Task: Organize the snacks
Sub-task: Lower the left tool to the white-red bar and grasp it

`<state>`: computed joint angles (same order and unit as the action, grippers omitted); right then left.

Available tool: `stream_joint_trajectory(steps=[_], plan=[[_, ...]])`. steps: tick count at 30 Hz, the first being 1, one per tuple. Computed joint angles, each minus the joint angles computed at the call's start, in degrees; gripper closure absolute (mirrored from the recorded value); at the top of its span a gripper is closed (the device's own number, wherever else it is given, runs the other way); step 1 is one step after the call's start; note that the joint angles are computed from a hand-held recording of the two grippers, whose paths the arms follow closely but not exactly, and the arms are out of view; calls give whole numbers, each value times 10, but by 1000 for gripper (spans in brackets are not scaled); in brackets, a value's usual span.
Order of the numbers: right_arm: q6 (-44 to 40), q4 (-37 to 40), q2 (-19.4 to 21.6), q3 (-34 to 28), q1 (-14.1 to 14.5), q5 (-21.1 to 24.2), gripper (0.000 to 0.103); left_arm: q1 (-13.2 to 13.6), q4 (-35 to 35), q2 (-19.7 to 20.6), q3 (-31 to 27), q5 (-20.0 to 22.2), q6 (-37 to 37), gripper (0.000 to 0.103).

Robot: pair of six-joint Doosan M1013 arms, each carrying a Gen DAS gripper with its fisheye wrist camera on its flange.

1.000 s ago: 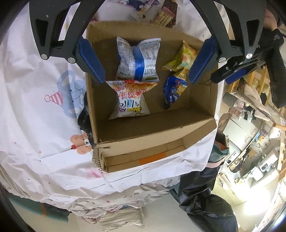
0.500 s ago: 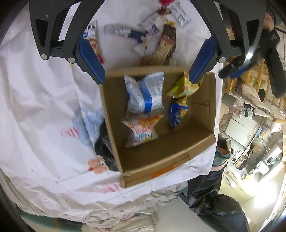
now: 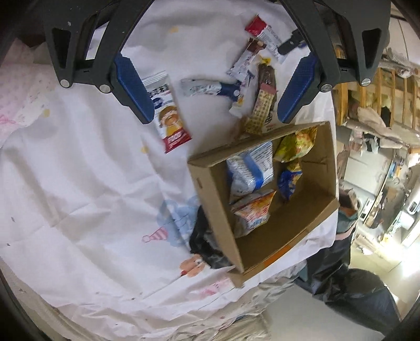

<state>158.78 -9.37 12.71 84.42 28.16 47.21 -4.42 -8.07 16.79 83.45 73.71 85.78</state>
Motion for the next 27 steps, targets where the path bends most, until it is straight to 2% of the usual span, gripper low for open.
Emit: stream_joint_trajectory(steps=[1, 3, 10, 11, 16, 19, 24, 25, 27], plan=[[-1, 3, -1, 2, -1, -2, 5, -7, 11, -2, 4, -1, -11, 29], [-4, 9, -2, 4, -2, -9, 5, -20, 27, -6, 11, -4, 4, 46], [-18, 15, -3, 1, -2, -24, 5, -38, 65, -11, 23, -11, 38, 65], [-21, 16, -3, 1, -2, -25, 5, -38, 63, -10, 22, -10, 53, 71], [-33, 29, -2, 0, -4, -31, 5, -39, 41, 10, -4, 40, 178, 72], [-41, 37, 0, -3, -4, -32, 5, -36, 37, 23, -26, 76, 221, 72], [-47, 30, 4, -10, -1, -21, 5, -31, 41, 33, -45, 102, 250, 70], [-47, 32, 5, -10, -1, -20, 5, -31, 52, 34, -45, 96, 249, 69], [-49, 35, 6, -12, -1, -20, 5, -37, 69, 31, -41, 83, 244, 55]])
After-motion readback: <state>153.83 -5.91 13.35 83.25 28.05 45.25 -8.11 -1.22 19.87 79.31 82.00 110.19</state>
